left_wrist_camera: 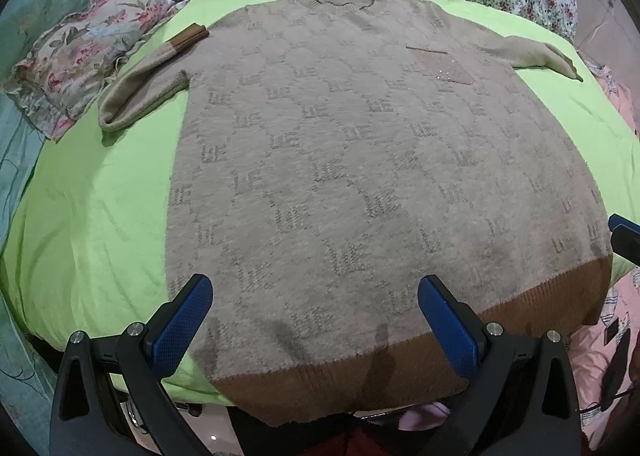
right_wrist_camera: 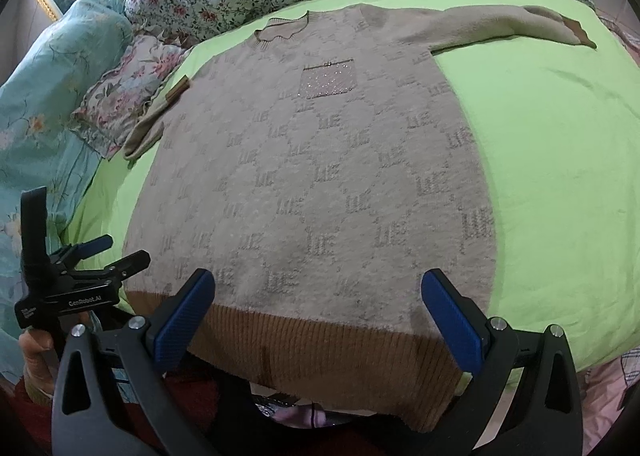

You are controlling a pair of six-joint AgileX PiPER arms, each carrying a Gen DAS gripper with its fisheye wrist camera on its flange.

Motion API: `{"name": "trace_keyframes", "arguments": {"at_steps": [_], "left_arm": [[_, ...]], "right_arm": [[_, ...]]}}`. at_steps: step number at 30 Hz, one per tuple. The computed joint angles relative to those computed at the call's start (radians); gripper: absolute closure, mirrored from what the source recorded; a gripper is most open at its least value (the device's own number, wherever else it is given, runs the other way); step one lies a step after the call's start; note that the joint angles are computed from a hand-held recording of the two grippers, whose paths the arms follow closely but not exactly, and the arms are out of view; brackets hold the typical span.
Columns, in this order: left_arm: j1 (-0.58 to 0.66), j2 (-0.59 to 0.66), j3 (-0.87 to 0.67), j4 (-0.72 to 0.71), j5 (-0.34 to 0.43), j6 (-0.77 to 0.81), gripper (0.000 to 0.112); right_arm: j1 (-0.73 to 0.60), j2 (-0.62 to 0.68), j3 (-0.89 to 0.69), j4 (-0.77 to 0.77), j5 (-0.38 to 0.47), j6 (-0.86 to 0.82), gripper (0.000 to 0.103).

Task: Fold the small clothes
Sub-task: 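Grasp the brown cuff of one sleeve with the right gripper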

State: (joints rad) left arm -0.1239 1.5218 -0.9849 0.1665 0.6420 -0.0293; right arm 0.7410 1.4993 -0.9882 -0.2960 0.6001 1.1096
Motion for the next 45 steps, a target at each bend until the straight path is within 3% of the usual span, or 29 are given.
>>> {"name": "trace_keyframes", "arguments": {"at_steps": [8,13,15,18,20,25,27,33,37,39,45], "left_arm": [[-0.006,0.063,-0.104,-0.037,0.017,0.026,0.010],[0.008,0.138,-0.230,-0.092,0.065,0.038,0.010],[0.008,0.171,-0.277,-0.093,0.082,0.026,0.010],[0.009,0.211,-0.329,-0.115,0.111,0.030,0.010],[0.008,0.239,-0.365,-0.132,0.136,0.036,0.010],[-0.003,0.311,-0.433,-0.125,0.175,0.012,0.010],[-0.006,0.341,-0.460,-0.123,0.191,0.000,0.010],[-0.020,0.437,-0.553,-0.122,0.243,-0.027,0.010],[-0.035,0.470,-0.589,-0.119,0.255,-0.029,0.010],[-0.038,0.475,-0.596,-0.121,0.255,-0.023,0.010],[-0.022,0.473,-0.587,-0.181,0.232,0.017,0.010]], "right_arm": [[-0.168,-0.055,0.035,0.057,-0.056,-0.143,0.000],[-0.427,-0.095,0.023,0.122,-0.083,-0.313,0.002],[-0.561,-0.087,-0.007,0.196,-0.094,-0.423,0.013],[-0.751,-0.033,-0.086,0.346,-0.101,-0.603,0.033],[-0.848,0.039,-0.175,0.383,-0.068,-0.640,0.034],[-1.048,0.278,-0.412,0.506,-0.086,-0.775,0.034],[-1.119,0.392,-0.529,0.591,-0.087,-0.806,0.043],[-1.196,0.657,-0.841,0.567,-0.012,-0.731,0.048],[-1.215,0.717,-0.883,0.562,-0.092,-0.721,0.064],[-1.223,0.720,-0.892,0.618,-0.082,-0.760,0.095],[-1.153,0.571,-0.754,0.889,-0.139,-1.074,0.095]]}}
